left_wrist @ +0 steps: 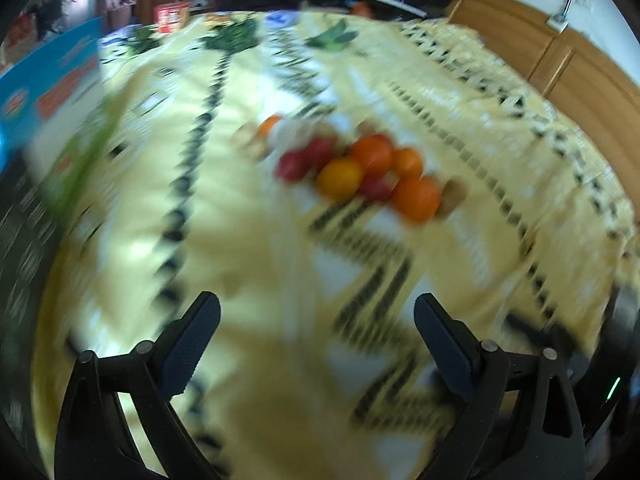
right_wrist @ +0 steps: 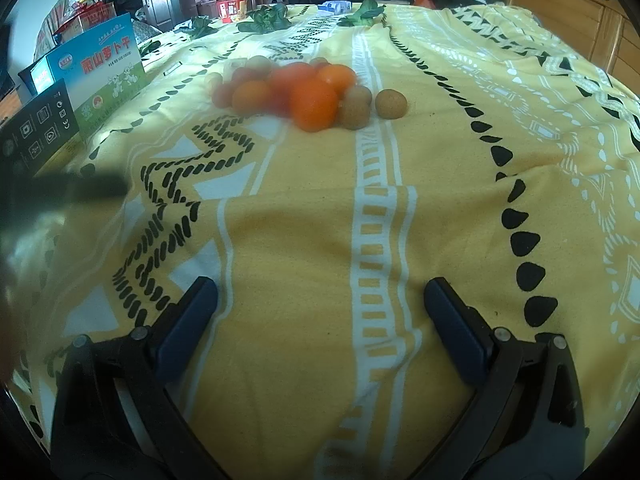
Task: Organize fruits
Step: 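Move the left tool to the fruit pile and grasp an orange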
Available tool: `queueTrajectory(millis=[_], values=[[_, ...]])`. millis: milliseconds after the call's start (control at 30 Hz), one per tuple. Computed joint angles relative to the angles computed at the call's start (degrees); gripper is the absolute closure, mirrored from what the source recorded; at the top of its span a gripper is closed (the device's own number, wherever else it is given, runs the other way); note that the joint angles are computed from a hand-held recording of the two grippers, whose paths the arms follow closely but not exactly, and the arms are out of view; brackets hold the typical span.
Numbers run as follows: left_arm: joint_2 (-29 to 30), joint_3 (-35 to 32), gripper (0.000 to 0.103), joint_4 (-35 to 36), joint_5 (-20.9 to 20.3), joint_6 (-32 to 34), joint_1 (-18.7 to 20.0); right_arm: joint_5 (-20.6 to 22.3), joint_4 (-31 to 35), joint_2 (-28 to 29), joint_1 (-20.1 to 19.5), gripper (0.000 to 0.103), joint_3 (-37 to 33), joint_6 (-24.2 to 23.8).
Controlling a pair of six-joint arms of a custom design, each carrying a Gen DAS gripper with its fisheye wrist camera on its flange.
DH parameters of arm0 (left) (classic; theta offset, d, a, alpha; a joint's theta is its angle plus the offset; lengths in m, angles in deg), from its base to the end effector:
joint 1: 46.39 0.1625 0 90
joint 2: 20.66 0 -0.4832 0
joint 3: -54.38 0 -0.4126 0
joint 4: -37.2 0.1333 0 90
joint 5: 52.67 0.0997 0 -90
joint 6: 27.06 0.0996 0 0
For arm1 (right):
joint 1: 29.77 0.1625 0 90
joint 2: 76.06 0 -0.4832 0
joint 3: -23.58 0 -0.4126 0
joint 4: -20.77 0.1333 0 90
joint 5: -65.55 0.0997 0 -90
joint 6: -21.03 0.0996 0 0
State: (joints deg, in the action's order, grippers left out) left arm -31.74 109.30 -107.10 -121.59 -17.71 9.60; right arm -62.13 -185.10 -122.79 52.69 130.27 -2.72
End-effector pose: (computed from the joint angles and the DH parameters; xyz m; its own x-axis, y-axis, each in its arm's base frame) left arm -0.3558 -0.8296 -0.1037 -0.7099 0.5940 -0.3785 0.6743 0.7283 -0.1217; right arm -0.0147 -0.6627 0.1955 -0.6870 0.3306 0.6471 -0.2219 0.7525 -0.6200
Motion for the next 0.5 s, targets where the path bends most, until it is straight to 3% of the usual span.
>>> queueTrajectory(millis=[100, 167, 200, 267, 500], values=[[5.35, -10.31, 0.02, 4.51, -4.26, -0.89, 0.55, 3.24, 2.6, -1.62, -0.9, 0.0, 0.65, 1.36], [9.72, -18.43, 0.045, 8.73, -3.7, -0.44, 0.73, 6.2, 4.11, -3.03, -1.66, 0.0, 1.45, 2.7], [11.4, -21.85, 0.049, 11.31, -3.8, -0.68, 0.85, 6.9, 4.84, -3.43, -1.82, 0.0, 1.58, 3.2], [14.7, -28.07, 0.053, 15.44, -3.13, -1.34, 1.13, 7.94, 5.93, -3.95, -2.07, 0.0, 1.66, 3.7], [18.78, -35.63, 0.054, 17.33, -3.13, -0.73, 1.87, 8.02, 8.04, -4.24, -1.98, 0.0, 1.15, 3.76]])
